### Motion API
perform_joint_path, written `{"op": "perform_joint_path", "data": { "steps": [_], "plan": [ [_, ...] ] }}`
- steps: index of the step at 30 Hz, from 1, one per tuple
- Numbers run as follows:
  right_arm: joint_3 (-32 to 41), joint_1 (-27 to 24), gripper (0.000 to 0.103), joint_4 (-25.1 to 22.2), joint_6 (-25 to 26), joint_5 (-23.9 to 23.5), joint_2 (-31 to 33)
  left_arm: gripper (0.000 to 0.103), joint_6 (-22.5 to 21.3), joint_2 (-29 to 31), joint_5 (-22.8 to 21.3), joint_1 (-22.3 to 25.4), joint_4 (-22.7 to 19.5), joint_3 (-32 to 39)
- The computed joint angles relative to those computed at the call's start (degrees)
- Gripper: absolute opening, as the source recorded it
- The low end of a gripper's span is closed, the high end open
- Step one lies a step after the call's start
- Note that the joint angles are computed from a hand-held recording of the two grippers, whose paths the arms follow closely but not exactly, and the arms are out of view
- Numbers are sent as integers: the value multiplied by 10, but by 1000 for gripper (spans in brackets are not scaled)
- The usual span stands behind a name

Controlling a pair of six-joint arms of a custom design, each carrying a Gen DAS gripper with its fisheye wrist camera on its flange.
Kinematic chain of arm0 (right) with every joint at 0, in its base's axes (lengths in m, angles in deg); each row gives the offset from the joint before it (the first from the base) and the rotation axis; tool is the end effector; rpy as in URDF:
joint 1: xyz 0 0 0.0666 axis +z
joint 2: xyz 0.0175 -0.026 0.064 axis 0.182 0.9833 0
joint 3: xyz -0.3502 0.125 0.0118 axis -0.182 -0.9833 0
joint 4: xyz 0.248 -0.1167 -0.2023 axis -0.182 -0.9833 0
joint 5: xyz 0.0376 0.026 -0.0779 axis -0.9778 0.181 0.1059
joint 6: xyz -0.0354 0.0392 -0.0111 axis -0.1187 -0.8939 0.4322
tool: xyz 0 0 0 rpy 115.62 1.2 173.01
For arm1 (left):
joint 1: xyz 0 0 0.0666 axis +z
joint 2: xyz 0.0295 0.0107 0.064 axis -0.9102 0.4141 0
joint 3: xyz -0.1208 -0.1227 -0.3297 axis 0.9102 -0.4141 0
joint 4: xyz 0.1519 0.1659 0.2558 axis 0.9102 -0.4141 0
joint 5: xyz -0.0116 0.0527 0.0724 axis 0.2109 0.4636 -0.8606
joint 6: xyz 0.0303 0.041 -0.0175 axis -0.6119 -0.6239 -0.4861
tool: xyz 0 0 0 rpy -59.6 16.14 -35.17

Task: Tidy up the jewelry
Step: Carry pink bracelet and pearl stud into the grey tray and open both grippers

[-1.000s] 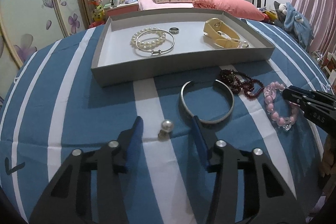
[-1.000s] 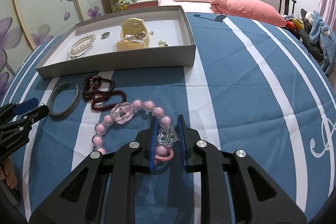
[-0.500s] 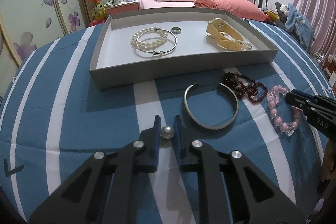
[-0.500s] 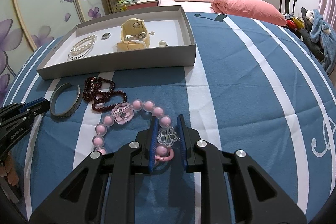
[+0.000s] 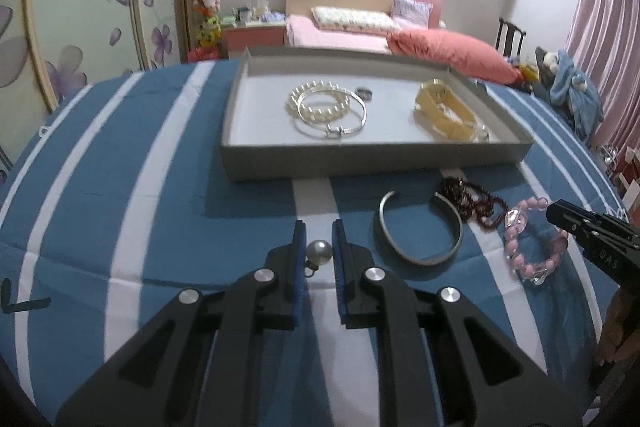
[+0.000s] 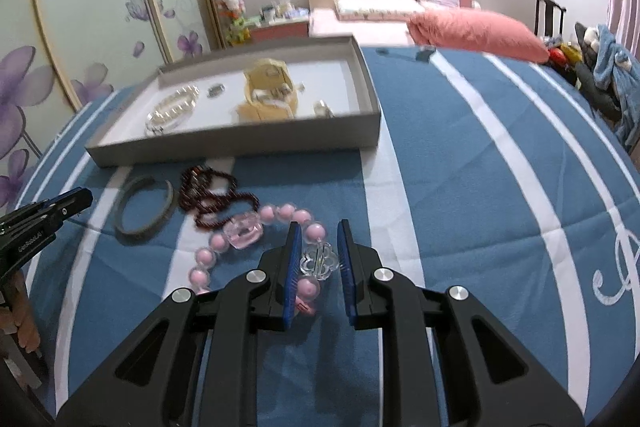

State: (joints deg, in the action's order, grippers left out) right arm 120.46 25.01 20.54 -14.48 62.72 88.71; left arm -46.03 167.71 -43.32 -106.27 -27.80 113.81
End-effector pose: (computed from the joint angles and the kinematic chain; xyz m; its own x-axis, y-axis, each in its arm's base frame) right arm 0.4223 0.1100 0.3893 -0.6957 -0.0650 -0.7154 -0.1927 0.9763 0.0987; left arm 0.3956 -0.3207 0.3825 -0.6997 -0.0854 -0.7093 -0.0335 0.9957 -0.0869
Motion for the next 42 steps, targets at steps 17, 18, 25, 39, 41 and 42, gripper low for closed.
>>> {"op": "perform_joint_path", "data": {
  "steps": [17, 18, 25, 39, 41, 42],
  "plan": [
    [-52, 26, 19, 157, 19, -40, -65, 14, -63, -58, -117, -42, 144, -70],
    [-54, 26, 19, 161, 18, -42, -66, 14, -66, -59, -121, -43, 149, -71],
    [-65, 28, 19, 190, 13, -41, -69, 14, -77, -66, -147, -49, 178, -83],
    [-73, 30, 19, 230, 12, -34, -82, 14, -106, -71, -170, -58, 209, -77],
    [-70, 30, 19, 238, 12, -33, -82, 14, -115, -71, -174, -58, 217, -74],
    [-68, 29, 19, 241, 13, -33, -81, 14, -121, -71, -177, -59, 220, -70]
  ]
}}
